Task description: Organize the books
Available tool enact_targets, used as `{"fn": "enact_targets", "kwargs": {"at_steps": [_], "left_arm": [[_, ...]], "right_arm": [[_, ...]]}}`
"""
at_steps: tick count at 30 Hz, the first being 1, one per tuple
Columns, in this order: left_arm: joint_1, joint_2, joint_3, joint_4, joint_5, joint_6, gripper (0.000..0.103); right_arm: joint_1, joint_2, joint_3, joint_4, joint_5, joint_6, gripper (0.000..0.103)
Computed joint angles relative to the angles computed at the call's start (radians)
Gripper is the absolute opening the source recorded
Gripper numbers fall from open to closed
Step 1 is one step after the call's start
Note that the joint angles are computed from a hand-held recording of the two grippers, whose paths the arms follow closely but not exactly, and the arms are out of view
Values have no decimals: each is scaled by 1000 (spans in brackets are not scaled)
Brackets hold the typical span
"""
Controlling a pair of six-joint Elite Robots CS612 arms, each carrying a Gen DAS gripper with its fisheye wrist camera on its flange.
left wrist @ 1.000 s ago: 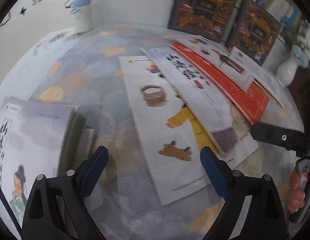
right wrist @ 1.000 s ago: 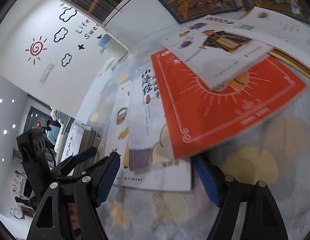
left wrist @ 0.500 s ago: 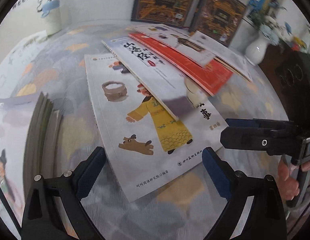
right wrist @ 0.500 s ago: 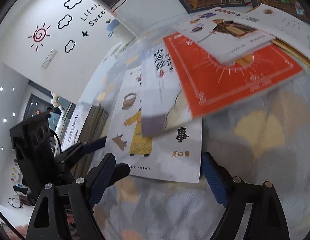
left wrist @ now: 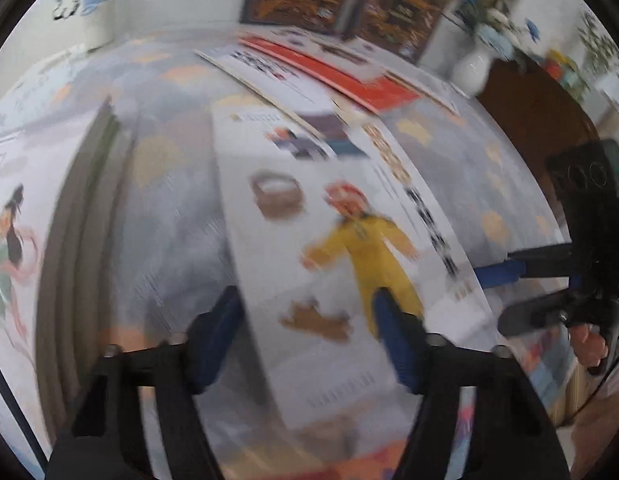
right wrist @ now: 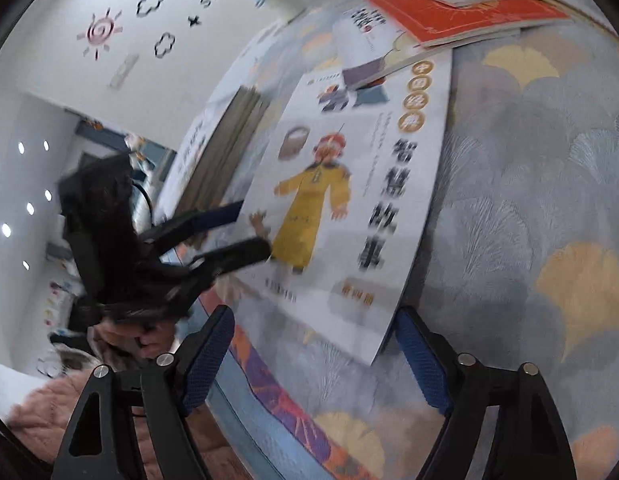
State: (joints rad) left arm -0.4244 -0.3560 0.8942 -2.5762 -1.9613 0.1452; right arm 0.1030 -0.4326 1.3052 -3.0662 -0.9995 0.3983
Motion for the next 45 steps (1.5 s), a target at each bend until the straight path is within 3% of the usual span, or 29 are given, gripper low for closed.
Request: {"fn": "enact_targets", "kwargs": {"at_steps": [5, 8, 12, 13, 20, 21, 23, 24, 28, 33, 37, 45], "left_arm": [[7, 46, -88, 41, -43, -17, 59], [7, 64, -117, 33, -51, -38, 59], [15, 97, -178, 42, -88, -109, 54], [13, 100, -186, 51, -85, -109, 54], [-1, 82, -156, 33, -9, -92, 54], [-2, 79, -150, 26, -2, -97, 52], [-3, 69, -131, 12, 29, -103, 38], [-2, 65, -123, 9, 32, -102, 37], [6, 53, -99, 10, -2, -99, 31], [4, 7, -17, 6, -18, -63, 31], [9, -14, 23, 24, -76, -39, 31], [2, -41, 68, 18, -99, -2, 31]], "right_arm": [[-34, 61, -80, -59, 103, 96, 64], [-45, 83, -108, -68, 121, 115, 46], [-57, 103, -112, -117, 120, 179, 11], [-63, 119, -119, -166, 143, 217, 9], [-47, 104, -87, -208, 78, 213, 10], [-44, 101, -83, -212, 68, 216, 10], [-39, 96, -77, -215, 45, 220, 11], [-37, 94, -76, -211, 35, 220, 11], [-24, 72, -41, -210, -4, 218, 13], [7, 15, 37, -169, -53, 122, 16], [28, -28, 105, -187, -104, 73, 16], [42, -57, 163, -239, -167, 72, 15]]}}
